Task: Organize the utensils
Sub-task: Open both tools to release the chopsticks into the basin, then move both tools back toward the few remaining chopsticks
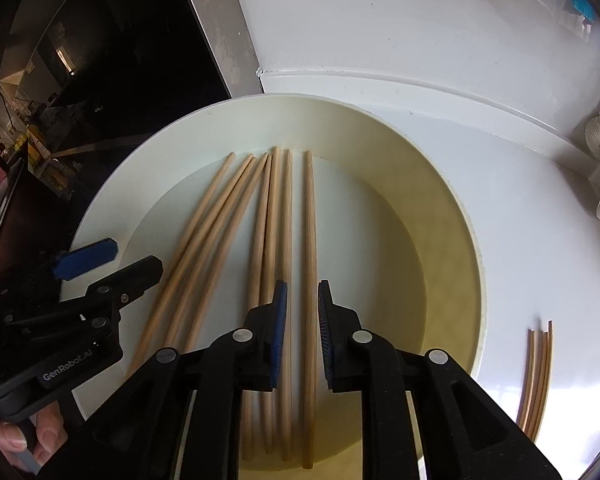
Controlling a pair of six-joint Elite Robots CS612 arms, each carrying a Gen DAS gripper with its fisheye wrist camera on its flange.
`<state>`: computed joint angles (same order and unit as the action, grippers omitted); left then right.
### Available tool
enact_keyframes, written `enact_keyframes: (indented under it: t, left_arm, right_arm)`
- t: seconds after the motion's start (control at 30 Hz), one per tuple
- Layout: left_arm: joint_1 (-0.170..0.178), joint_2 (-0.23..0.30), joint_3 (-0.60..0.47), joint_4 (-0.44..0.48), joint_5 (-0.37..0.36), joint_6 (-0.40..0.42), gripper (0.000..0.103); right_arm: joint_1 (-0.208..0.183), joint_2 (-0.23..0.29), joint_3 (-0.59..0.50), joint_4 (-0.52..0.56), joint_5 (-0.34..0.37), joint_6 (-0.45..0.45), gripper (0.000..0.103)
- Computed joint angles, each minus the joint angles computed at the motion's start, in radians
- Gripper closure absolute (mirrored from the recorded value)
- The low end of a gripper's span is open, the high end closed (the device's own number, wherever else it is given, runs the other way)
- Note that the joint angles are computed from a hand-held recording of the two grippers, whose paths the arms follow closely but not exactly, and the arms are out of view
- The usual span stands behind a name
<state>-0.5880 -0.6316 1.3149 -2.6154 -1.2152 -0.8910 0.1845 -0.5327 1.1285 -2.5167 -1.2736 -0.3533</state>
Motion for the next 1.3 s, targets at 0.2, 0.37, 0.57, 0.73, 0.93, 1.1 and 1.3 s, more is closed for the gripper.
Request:
enact_keyframes:
  t: [0.2, 0.37, 0.57, 0.73, 0.93, 1.1, 1.3]
  left_arm:
    - [-0.014, -0.028, 0.036, -0.012, 0.052, -0.027, 0.017]
    - [-0.025, -0.056, 0.071, -0.006, 0.063, -0.056, 0.016]
    - [-0.048, -0.088, 0.108, -0.009, 0.092, -0.078, 0.013]
    - [-0.067, -0.098, 0.11, -0.01, 0.116, -0.079, 0.013]
    - [-0.096, -0.102, 0.098, 0.001, 0.143, -0.087, 0.012]
    - [-0.118, -0.09, 0.062, 0.034, 0.149, -0.103, 0.012]
    - [-0.146, -0.068, 0.008, 0.072, 0.151, -0.097, 0.01]
  right_arm:
    - [-0.011, -0.035, 0.058, -0.045, 0.018, -0.001, 0.073]
    - [-0.02, -0.076, 0.129, -0.096, 0.024, 0.003, 0.062]
    - [-0.04, -0.125, 0.21, -0.148, 0.053, 0.007, 0.058]
    - [-0.057, -0.154, 0.255, -0.161, 0.065, 0.004, 0.057]
    - [-0.082, -0.182, 0.301, -0.19, 0.085, -0.003, 0.053]
    - [-0.112, -0.203, 0.336, -0.21, 0.097, -0.003, 0.05]
    - [-0.154, -0.223, 0.37, -0.232, 0.1, -0.001, 0.05]
